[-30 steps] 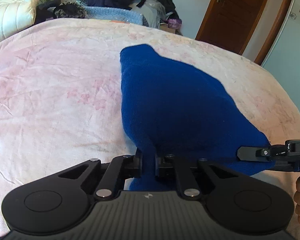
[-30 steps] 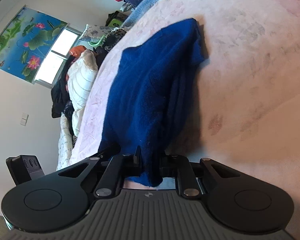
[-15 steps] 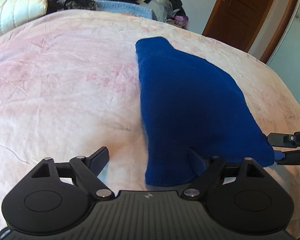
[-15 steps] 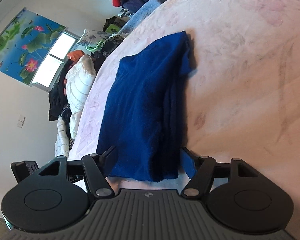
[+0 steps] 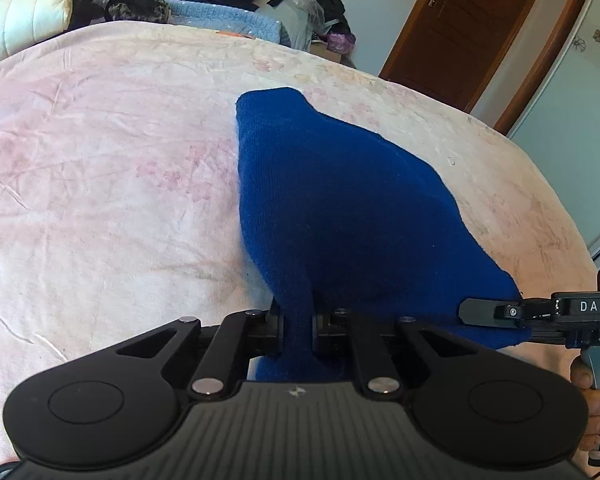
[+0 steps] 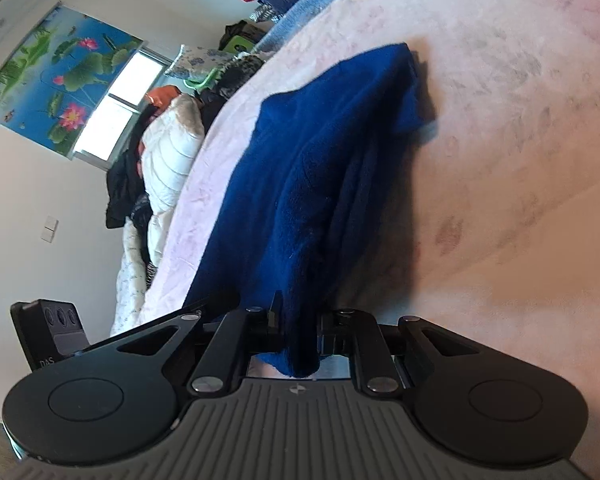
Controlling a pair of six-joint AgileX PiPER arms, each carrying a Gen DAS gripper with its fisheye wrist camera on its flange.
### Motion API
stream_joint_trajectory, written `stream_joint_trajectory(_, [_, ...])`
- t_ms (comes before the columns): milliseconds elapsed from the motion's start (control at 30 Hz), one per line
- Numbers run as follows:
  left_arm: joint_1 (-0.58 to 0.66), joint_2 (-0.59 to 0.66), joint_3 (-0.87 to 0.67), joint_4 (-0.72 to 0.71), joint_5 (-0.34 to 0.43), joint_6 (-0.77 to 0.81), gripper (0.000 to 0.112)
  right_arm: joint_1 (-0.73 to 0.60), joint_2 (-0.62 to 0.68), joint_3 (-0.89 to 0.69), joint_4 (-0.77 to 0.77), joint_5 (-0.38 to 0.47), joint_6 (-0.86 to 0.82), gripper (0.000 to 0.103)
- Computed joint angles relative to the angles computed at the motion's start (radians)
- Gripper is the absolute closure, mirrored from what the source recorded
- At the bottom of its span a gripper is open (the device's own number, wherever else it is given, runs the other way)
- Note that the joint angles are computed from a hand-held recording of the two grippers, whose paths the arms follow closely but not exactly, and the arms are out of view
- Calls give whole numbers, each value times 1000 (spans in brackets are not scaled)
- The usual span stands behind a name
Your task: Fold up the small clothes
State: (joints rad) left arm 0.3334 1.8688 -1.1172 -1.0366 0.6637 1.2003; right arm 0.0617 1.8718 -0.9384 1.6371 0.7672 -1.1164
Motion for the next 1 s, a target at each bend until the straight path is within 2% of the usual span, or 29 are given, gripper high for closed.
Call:
stream_joint_trajectory(133, [-22,23,3,52,-44,-54,101,5,33,-19,-89,-24,87,86])
stream_joint_trajectory(200, [-23,-1,36,25,-63,-20,101,6,31,1,-48,-19,62,86])
stream_joint_trajectory(600, [20,-80,97,48,-19,14,101,-5,-43,87,-10,24,33,86])
stream_joint_trajectory(1000, [11,-129,166,46,-70,47,101,8,-64,110,-5,23,32,86])
